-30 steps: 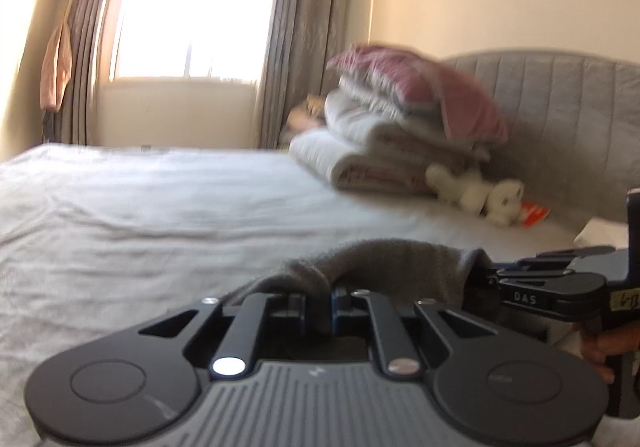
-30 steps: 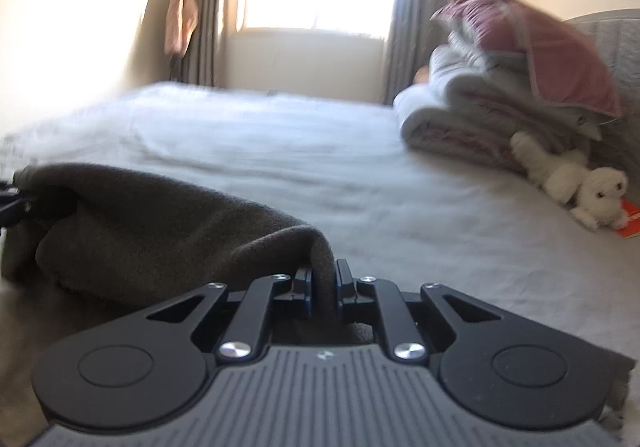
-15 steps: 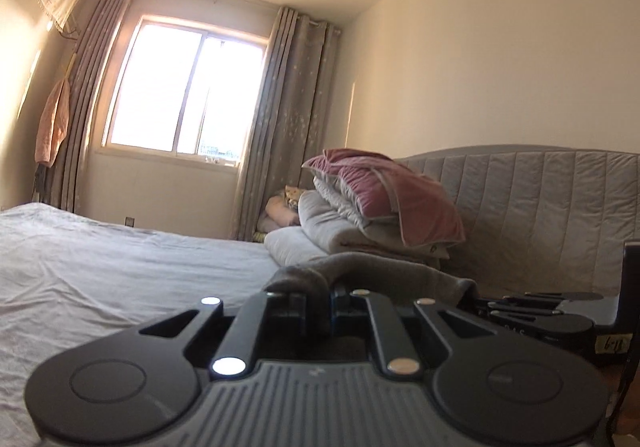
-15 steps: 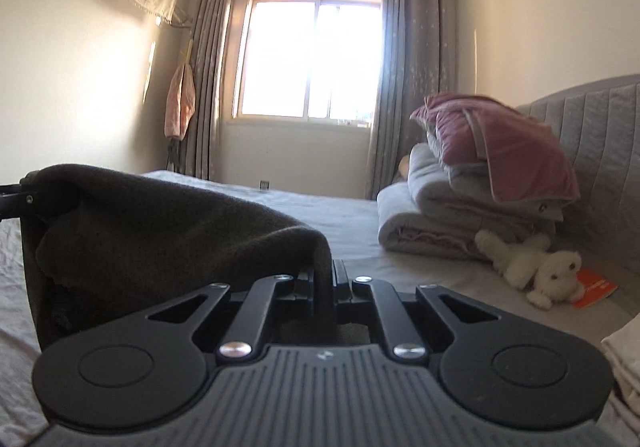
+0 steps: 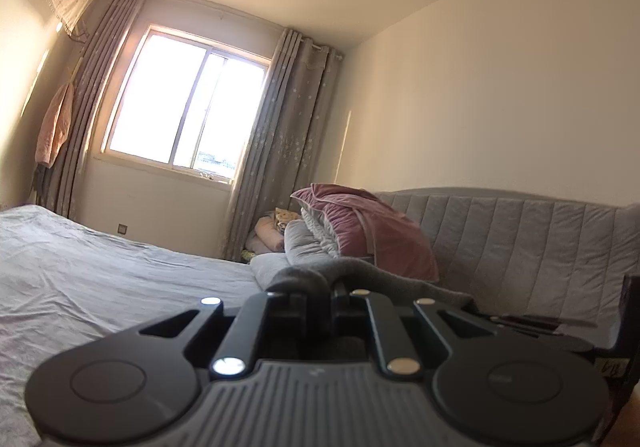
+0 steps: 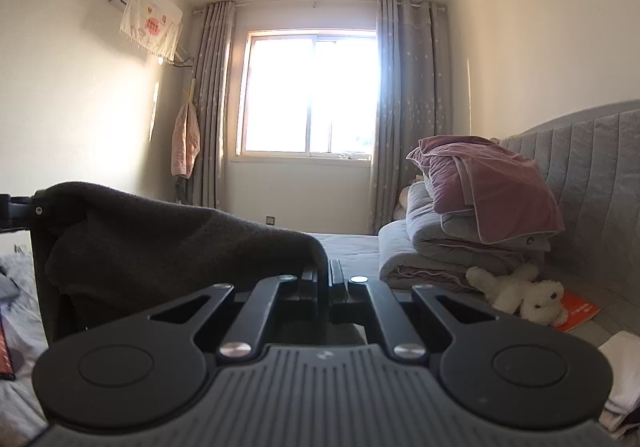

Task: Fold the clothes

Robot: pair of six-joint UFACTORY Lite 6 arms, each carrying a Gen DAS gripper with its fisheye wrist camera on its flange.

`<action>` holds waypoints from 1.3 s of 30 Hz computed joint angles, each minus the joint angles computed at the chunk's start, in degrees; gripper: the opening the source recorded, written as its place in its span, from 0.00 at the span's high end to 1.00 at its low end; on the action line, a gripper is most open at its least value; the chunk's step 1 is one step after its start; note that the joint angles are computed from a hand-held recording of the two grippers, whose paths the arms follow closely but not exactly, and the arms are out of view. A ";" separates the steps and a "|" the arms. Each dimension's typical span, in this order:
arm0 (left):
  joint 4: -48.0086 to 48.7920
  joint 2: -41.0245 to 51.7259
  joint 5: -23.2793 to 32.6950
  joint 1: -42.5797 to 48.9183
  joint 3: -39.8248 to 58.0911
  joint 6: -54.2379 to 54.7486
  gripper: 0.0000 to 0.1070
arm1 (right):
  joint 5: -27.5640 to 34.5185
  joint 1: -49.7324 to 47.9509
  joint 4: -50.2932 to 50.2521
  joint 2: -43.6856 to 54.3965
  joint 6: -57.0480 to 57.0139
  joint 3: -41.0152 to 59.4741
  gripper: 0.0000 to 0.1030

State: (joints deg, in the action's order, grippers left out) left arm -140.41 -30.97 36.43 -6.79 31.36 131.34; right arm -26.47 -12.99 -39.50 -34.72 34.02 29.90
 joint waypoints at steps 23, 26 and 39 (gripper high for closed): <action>-16.59 63.65 -3.59 0.22 38.50 13.47 0.91 | -4.30 12.09 31.45 55.88 -28.93 27.61 0.95; -17.73 72.42 -6.66 -0.54 47.97 13.30 0.89 | -2.97 12.82 33.59 64.13 -30.33 35.01 0.95; 0.51 74.60 -9.20 2.28 49.69 2.09 0.40 | -1.05 12.87 30.11 64.48 -33.35 33.80 0.49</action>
State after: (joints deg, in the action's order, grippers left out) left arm -139.90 43.62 27.23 -4.51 81.04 133.44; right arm -27.52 -0.11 -9.38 29.76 0.67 63.70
